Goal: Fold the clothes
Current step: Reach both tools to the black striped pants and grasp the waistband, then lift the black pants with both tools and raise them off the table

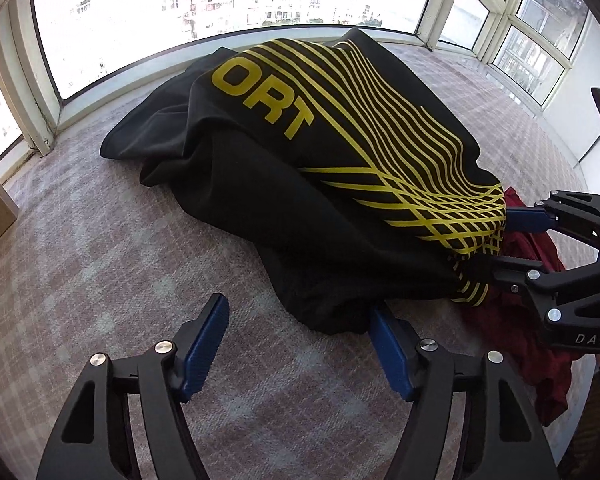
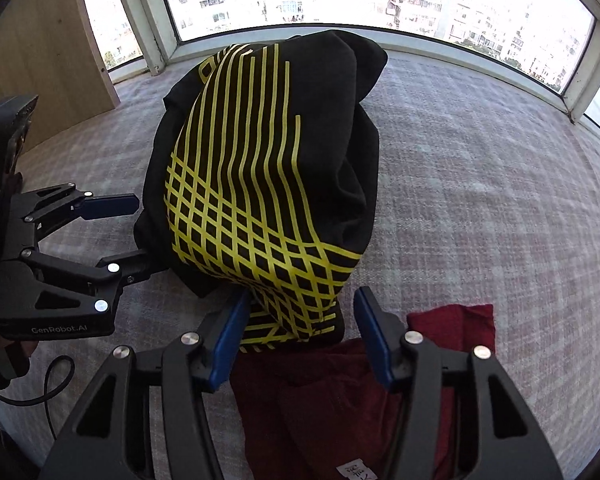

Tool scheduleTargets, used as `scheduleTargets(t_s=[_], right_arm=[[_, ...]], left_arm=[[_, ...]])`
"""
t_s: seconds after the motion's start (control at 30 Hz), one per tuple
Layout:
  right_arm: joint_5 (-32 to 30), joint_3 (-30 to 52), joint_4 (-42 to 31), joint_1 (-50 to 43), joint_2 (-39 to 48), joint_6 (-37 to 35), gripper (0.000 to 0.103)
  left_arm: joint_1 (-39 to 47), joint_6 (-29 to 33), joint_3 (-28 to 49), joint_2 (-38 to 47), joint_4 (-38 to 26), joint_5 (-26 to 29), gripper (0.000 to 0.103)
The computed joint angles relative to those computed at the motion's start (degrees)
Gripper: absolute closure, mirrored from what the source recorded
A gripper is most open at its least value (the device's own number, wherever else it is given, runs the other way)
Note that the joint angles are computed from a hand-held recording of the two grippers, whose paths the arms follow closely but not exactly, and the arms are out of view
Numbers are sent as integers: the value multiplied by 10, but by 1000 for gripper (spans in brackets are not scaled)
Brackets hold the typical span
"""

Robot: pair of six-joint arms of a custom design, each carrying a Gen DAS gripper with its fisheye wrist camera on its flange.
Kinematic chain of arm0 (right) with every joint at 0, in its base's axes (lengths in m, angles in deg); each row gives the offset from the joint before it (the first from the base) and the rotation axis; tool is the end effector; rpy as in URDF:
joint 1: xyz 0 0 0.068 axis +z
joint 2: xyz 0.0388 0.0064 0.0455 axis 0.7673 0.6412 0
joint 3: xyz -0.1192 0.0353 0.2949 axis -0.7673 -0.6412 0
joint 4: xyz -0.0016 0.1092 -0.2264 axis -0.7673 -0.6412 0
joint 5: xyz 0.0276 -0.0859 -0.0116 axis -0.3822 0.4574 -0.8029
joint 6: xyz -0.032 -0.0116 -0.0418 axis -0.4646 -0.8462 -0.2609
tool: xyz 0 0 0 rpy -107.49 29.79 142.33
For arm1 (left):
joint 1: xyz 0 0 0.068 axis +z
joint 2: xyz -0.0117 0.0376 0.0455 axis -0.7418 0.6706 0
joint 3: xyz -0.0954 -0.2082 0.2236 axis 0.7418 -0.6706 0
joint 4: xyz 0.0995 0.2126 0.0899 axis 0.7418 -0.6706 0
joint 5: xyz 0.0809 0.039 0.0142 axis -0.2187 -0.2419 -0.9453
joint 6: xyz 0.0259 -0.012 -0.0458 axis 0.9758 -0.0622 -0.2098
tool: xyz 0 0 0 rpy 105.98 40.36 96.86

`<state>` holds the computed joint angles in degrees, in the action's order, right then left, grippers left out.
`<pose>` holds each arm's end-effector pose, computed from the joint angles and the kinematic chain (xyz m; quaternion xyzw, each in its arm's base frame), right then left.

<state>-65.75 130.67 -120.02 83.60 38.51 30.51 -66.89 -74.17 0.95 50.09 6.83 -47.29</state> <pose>0.3325 0.2212 0.2336 -0.2414 0.9448 0.0869 0.2038 0.3009 -0.1054 0.2174 0.0746 0.9658 -0.0855 0.2333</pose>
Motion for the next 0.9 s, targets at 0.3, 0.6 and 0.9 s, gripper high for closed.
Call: scheduleTargets(t_s=[0.3,0.6,0.9], right_arm=[[-72,-8,10,-25,-7,17,95],[-71,0,28,-34,-98,38,98],[-63,120,-35,19,-184,64,98]], left_arm=[[8,7,-5,-17,2,18,93],[92,9,15,-166,-51,11,94],[326,83,135,-325,-174,98,103]])
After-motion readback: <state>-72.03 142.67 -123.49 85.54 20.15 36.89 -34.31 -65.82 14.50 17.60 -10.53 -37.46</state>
